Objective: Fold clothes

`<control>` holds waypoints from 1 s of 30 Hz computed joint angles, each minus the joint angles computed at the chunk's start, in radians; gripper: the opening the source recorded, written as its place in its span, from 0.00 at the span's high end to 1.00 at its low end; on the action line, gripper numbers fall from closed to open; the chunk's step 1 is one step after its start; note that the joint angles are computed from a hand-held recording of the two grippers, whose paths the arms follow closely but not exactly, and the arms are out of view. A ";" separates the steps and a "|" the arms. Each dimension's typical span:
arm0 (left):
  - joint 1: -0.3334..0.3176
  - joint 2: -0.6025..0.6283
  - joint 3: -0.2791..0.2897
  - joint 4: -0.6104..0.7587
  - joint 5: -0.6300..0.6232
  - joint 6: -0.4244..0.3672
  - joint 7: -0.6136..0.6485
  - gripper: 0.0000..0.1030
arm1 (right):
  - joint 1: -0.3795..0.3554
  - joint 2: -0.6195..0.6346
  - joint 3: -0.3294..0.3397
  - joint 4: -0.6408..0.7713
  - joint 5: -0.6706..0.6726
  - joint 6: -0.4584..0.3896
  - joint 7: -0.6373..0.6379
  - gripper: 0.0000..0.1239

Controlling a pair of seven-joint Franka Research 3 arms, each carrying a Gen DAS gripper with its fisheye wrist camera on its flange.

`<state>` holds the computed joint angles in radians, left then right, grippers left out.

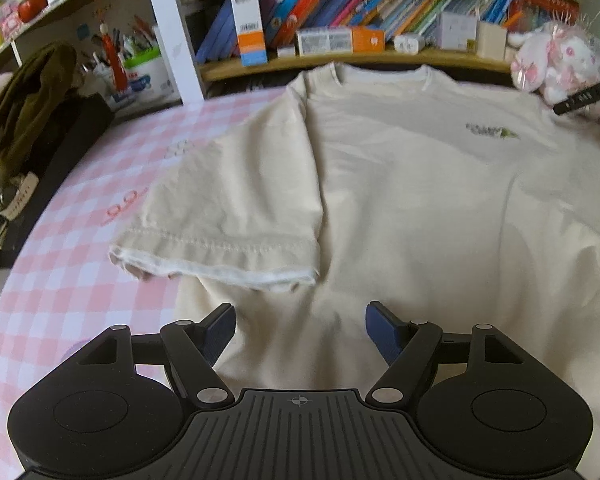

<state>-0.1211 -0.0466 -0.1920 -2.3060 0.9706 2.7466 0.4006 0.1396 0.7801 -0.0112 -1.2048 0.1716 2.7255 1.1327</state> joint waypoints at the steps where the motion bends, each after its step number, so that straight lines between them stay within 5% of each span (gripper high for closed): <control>1: 0.004 -0.005 0.003 -0.002 0.022 0.009 -0.016 0.28 | -0.007 -0.038 0.016 -0.055 0.015 0.025 -0.011 0.60; 3: 0.017 -0.011 0.009 -0.004 0.069 0.025 -0.048 0.28 | -0.028 -0.137 0.057 -0.199 0.062 0.086 -0.042 0.51; 8: 0.046 -0.021 0.019 -0.008 0.163 0.065 -0.084 0.28 | -0.083 -0.403 0.163 -0.568 0.245 0.196 -0.145 0.49; 12: 0.063 -0.014 0.026 -0.008 0.215 0.113 -0.070 0.28 | -0.022 -0.604 0.155 -0.832 0.328 0.223 -0.145 0.41; 17: 0.069 0.007 0.029 0.008 0.317 0.156 -0.016 0.28 | 0.125 -0.758 0.049 -1.074 0.024 0.296 0.254 0.35; 21: 0.056 0.034 0.030 0.032 0.379 0.160 0.100 0.32 | 0.123 -0.822 0.081 -1.165 -0.127 0.291 0.519 0.32; 23: 0.046 0.051 0.030 0.040 0.353 0.143 0.212 0.54 | 0.106 -0.839 0.109 -1.184 -0.236 0.282 0.619 0.32; 24: 0.040 0.060 0.030 0.044 0.335 0.132 0.271 0.57 | 0.096 -0.846 0.123 -1.191 -0.292 0.276 0.668 0.32; 30: 0.033 0.088 0.053 0.068 0.474 0.161 0.277 0.55 | 0.061 -0.872 0.172 -1.202 -0.514 0.214 0.922 0.32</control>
<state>-0.0883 0.0414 -0.1388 -2.2384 1.4450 2.9077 0.6775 0.2007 -0.0921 0.1606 -2.4072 -0.3428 2.9395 2.0549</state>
